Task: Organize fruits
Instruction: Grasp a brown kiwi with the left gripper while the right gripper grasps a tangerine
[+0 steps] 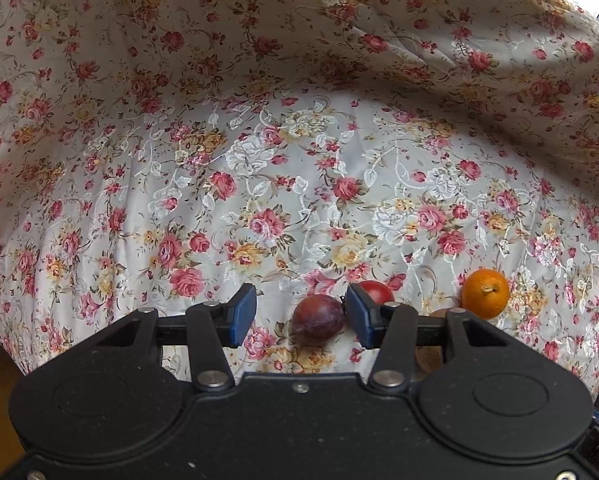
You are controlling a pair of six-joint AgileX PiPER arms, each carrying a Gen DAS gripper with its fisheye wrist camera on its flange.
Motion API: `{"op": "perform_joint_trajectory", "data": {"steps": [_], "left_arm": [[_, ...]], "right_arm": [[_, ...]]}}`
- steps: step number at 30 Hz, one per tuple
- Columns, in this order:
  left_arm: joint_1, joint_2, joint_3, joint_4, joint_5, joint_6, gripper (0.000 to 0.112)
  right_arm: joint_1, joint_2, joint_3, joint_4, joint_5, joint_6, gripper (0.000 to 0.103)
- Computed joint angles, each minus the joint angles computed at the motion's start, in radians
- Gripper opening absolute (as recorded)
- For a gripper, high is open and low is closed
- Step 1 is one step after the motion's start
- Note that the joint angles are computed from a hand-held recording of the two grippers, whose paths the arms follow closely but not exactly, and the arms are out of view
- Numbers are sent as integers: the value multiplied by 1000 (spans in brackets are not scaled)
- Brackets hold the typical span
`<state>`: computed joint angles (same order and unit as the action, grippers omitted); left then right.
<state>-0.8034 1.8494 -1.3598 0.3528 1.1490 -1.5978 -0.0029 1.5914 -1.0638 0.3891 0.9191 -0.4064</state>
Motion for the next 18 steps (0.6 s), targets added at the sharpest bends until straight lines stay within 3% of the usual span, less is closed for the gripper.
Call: {"op": "perform_joint_trajectory", "data": {"steps": [4, 13, 18], "left_arm": [[10, -20, 45, -9, -90, 36, 57], [-30, 38, -30, -4, -189, 132, 57], [-68, 128, -163, 22, -127, 185, 57]], "right_arm": [[11, 12, 9, -53, -24, 1, 37], [-99, 74, -63, -64, -7, 52, 37], [-126, 98, -76, -70, 0, 63, 37]]}}
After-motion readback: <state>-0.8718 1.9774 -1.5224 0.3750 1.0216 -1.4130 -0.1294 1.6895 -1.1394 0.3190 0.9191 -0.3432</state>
